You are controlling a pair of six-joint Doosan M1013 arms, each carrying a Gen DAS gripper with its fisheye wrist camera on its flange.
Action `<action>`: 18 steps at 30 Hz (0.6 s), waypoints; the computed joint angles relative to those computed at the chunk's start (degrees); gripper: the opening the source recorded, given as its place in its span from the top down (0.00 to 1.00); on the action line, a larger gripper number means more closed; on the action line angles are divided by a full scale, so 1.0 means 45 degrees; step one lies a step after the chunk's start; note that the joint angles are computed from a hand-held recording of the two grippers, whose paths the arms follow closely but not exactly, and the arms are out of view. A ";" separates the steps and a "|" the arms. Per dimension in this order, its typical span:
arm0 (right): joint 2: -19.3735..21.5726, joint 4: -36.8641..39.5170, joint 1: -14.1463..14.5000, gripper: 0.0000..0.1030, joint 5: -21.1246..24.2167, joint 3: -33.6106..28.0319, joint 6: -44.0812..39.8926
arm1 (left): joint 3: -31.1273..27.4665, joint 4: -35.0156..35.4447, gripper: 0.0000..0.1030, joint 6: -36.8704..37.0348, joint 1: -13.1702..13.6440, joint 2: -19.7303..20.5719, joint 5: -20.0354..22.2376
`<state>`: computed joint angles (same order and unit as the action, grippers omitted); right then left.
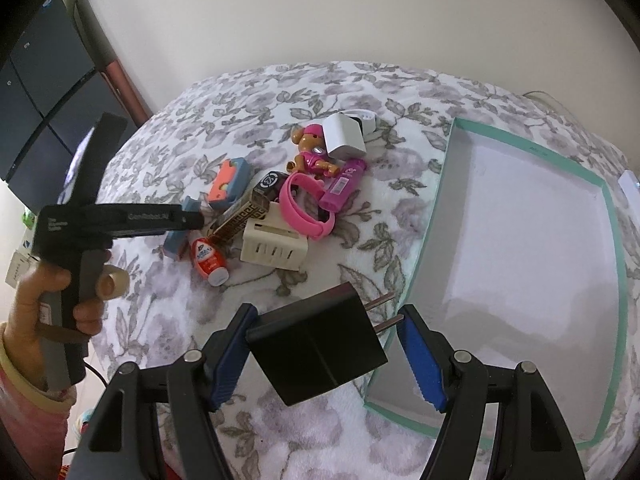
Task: Organize rigid objects
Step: 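Lift the black plug and pink-blue toy and carry both over the tray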
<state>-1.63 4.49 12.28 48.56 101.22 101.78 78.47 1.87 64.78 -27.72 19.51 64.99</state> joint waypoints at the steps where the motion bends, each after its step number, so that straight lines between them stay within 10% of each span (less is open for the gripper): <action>1: -0.0005 0.0018 -0.0007 0.28 -0.0008 0.0011 -0.0024 | 0.0035 -0.0134 0.45 0.0024 0.0021 0.0016 -0.0046; 7: 0.0007 0.0075 -0.0037 0.28 0.0002 0.0037 -0.0038 | 0.0086 0.0177 0.66 -0.0117 -0.0083 0.0020 -0.0145; 18: 0.0016 0.0088 -0.0024 0.28 0.0012 0.0072 0.0002 | 0.0393 -0.0285 0.66 -0.0125 0.0061 -0.0270 -0.0299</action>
